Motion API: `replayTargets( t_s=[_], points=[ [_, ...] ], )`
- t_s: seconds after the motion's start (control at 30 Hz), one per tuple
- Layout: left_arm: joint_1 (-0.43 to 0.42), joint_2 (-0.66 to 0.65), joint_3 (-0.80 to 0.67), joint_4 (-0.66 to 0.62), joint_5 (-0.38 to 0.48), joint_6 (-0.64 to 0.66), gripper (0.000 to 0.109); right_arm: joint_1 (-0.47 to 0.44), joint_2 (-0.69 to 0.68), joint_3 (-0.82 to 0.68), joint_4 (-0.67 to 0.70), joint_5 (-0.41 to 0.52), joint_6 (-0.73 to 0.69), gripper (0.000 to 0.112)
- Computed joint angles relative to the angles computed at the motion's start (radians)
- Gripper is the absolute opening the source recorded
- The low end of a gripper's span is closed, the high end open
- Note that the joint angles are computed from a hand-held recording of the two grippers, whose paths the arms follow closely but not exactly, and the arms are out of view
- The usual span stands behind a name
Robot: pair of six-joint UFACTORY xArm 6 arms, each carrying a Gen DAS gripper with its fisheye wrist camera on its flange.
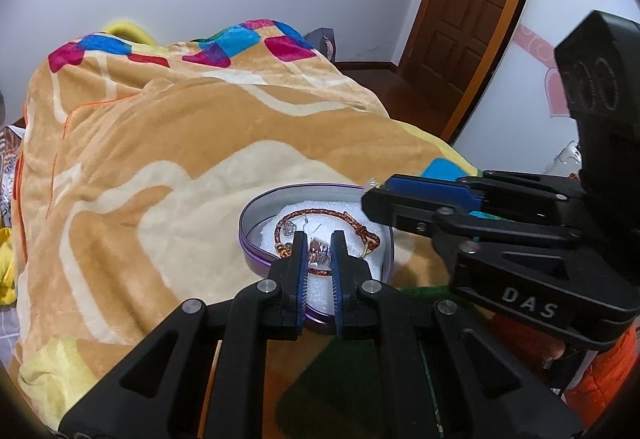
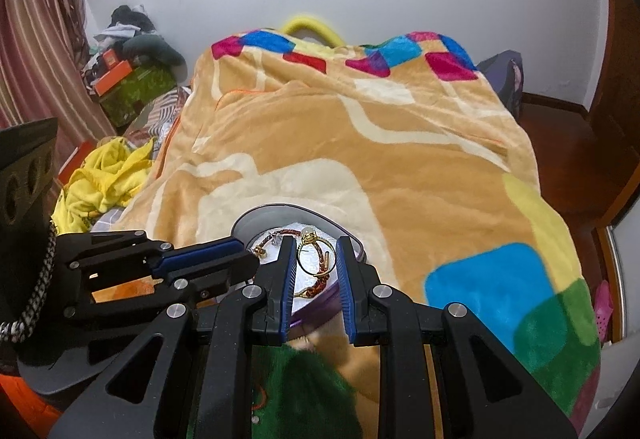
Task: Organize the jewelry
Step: 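Carry both rings over the purple tin and release them inside, then withdraw both tools from the tin toward the remaining rings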
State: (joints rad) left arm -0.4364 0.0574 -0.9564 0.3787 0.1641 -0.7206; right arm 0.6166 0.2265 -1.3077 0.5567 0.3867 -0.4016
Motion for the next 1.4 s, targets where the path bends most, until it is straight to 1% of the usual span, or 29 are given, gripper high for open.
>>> replayTargets(
  t_s=[0.07,0.17,0.37,0.43,0.53,0.7,0.77,0.97,1.1,1.27,1.4],
  points=[
    [-0.002,0.001,0.004,-0.045,-0.011,0.041,0.01,-0.001,0.012,-0.018,-0.004,0.022,0.0,0.018],
    [-0.002,-0.001,0.008,-0.05,-0.02,0.046,0.01,-0.002,0.025,-0.035,-0.014,0.04,0.006,0.018],
    [0.003,-0.032,0.026,0.025,-0.02,-0.024,0.01,-0.011,0.041,-0.068,-0.025,0.1,0.028,0.018],
    [0.005,-0.045,0.03,0.062,-0.011,-0.055,0.01,-0.012,0.036,-0.065,-0.039,0.104,0.044,0.018],
    [0.003,-0.069,0.034,0.122,0.013,-0.109,0.01,-0.012,0.01,-0.04,-0.055,0.092,0.065,0.018],
    [-0.01,-0.122,0.052,0.164,0.052,-0.157,0.01,-0.008,-0.056,0.018,-0.085,0.061,0.092,0.019],
    [-0.019,-0.147,0.06,0.192,0.067,-0.182,0.011,-0.004,-0.091,0.05,-0.111,0.041,0.116,0.021],
    [-0.049,-0.23,0.092,0.267,0.112,-0.256,0.02,0.01,-0.204,0.156,-0.178,-0.033,0.174,0.032],
    [-0.074,-0.291,0.118,0.294,0.147,-0.286,0.023,0.02,-0.276,0.224,-0.258,-0.074,0.243,0.033],
    [-0.107,-0.361,0.156,0.331,0.184,-0.328,0.032,0.028,-0.36,0.311,-0.345,-0.103,0.332,0.033],
    [-0.137,-0.41,0.194,0.327,0.211,-0.336,0.036,0.031,-0.422,0.382,-0.458,-0.117,0.44,0.033]
  ],
)
